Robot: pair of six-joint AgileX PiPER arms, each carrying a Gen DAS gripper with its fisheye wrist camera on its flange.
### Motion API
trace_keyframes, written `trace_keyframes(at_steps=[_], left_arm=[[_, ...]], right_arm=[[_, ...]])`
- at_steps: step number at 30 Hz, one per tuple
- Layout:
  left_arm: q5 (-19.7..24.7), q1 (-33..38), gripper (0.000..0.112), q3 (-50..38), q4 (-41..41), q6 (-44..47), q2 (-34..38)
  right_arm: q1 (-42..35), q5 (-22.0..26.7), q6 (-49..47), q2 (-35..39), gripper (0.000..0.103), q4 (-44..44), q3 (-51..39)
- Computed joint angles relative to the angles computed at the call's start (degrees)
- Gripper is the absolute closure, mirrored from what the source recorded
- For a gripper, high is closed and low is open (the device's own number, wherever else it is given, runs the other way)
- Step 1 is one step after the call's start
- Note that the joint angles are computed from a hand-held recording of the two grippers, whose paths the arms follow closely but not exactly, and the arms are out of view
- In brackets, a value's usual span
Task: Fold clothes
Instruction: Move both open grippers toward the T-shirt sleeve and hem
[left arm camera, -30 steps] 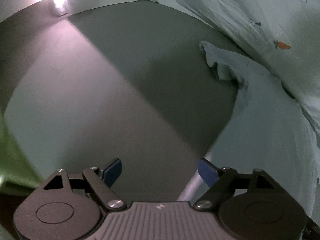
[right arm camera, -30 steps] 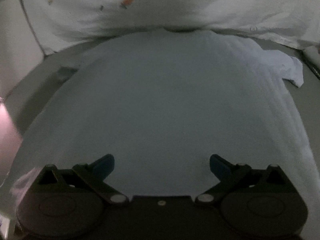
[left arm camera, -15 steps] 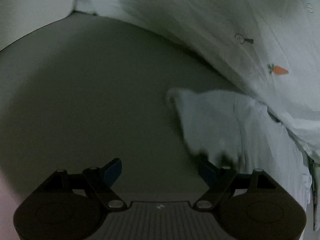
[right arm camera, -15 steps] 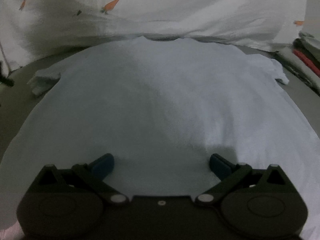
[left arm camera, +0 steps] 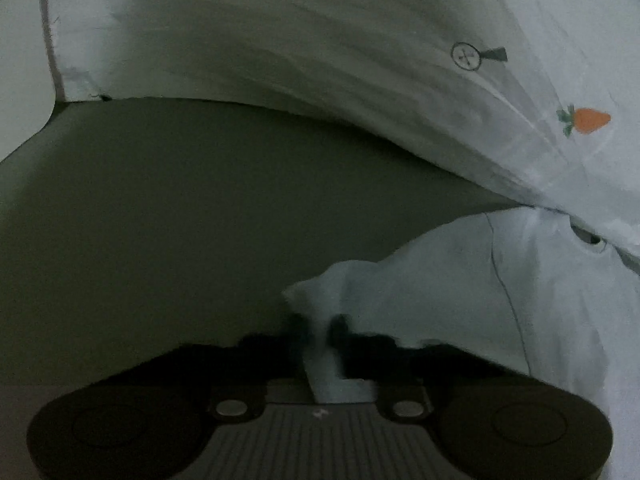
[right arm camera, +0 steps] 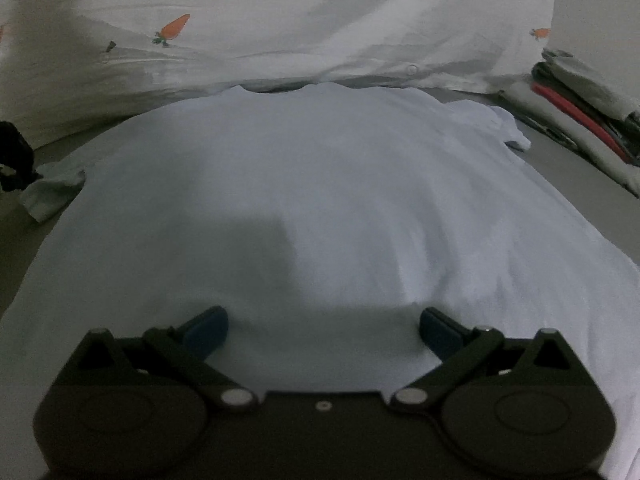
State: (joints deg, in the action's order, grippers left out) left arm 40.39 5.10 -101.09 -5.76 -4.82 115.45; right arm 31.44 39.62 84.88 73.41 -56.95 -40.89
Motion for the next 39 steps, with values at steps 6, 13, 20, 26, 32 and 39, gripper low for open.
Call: trace_keyframes(at_steps=[6,13,20,26,32,39], left_arm=[[3.58,0.63,0.104,-8.18,1.75,2.91,3.25],[11.52,0.19,0.078,-16.85,6.95,0.81,7.73],[7.60,8.34,0.058,6.61,-7.54,9.47,-9.60],[7.75,12.00,0.057,33.46,-15.18,23.77,-30.58],[18.89,19.65,0.056,49.10,-24.02,30.73,-45.85],[21.42,24.53,0.050,53.66,-23.80,33.99,-53.47]], right_arm=[[0.88,1.11,1.44,0.43,0.000,-0.43,-0.17],[-1.45,1.35,-6.48,1.21,0.000,6.63,-3.36],[1.02,5.07,-14.82,0.33,0.010,11.89,-5.93],[12.11,3.95,-21.49,-6.32,0.048,16.77,-4.67],[18.40,1.41,-31.28,-5.56,0.070,19.37,-7.29],[11.02,-3.05,-44.72,-0.77,0.072,28.27,-12.57]])
